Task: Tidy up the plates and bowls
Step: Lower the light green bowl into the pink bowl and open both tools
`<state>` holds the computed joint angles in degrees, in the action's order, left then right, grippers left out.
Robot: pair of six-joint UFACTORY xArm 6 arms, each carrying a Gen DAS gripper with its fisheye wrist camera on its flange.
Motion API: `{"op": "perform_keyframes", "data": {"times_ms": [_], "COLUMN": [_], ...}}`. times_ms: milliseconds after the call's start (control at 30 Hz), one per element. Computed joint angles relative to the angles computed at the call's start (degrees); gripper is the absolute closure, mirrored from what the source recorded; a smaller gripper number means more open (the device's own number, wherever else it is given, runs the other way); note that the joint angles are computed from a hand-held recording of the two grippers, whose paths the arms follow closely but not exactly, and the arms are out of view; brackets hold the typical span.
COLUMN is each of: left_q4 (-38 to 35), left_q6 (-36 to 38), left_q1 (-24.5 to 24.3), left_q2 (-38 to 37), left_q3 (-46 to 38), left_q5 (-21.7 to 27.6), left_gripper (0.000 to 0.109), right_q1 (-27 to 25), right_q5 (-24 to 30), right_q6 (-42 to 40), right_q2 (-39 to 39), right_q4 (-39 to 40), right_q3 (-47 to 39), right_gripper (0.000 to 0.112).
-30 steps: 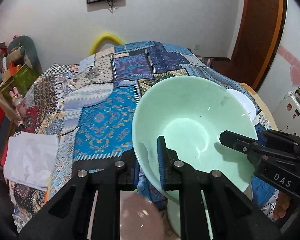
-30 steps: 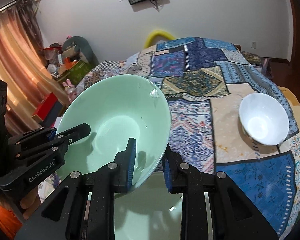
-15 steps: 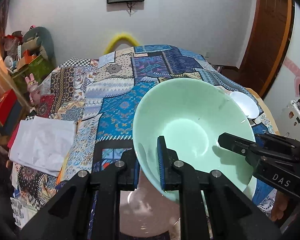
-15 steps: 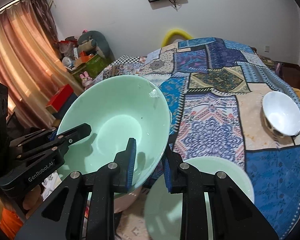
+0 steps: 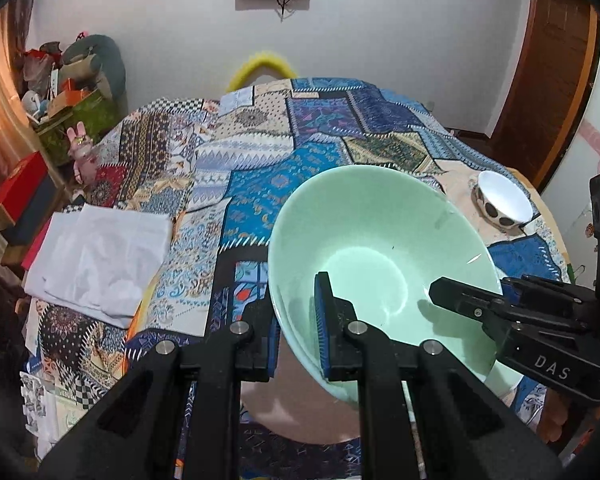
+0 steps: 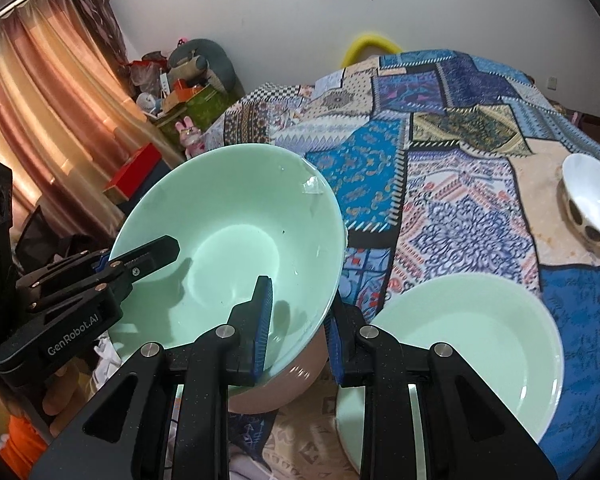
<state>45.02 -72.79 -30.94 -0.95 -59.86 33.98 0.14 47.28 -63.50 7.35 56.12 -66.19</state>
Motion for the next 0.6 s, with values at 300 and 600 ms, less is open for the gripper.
{"op": "perform_keyframes", "data": {"times_ms": [300, 600], "left_q4": [-2.31, -4.92], "left_q6": [0.01, 1.39], "left_q1": [2.22, 3.51], "left_q2": [0.02, 0.43], "left_q3": [4.12, 7.53], "left_q5": [-3.58, -6.51], "left_gripper": [0.094, 0.094], "right_q1": [1.8, 2.89], "right_q5": [-1.05, -1.2], "right_q6": [1.44, 3.01], "right_q2": [0.52, 0.77], "right_q4": [-1.88, -4.37], "right_q3": [1.8, 3.27], "right_gripper": [0.09, 0.09]}}
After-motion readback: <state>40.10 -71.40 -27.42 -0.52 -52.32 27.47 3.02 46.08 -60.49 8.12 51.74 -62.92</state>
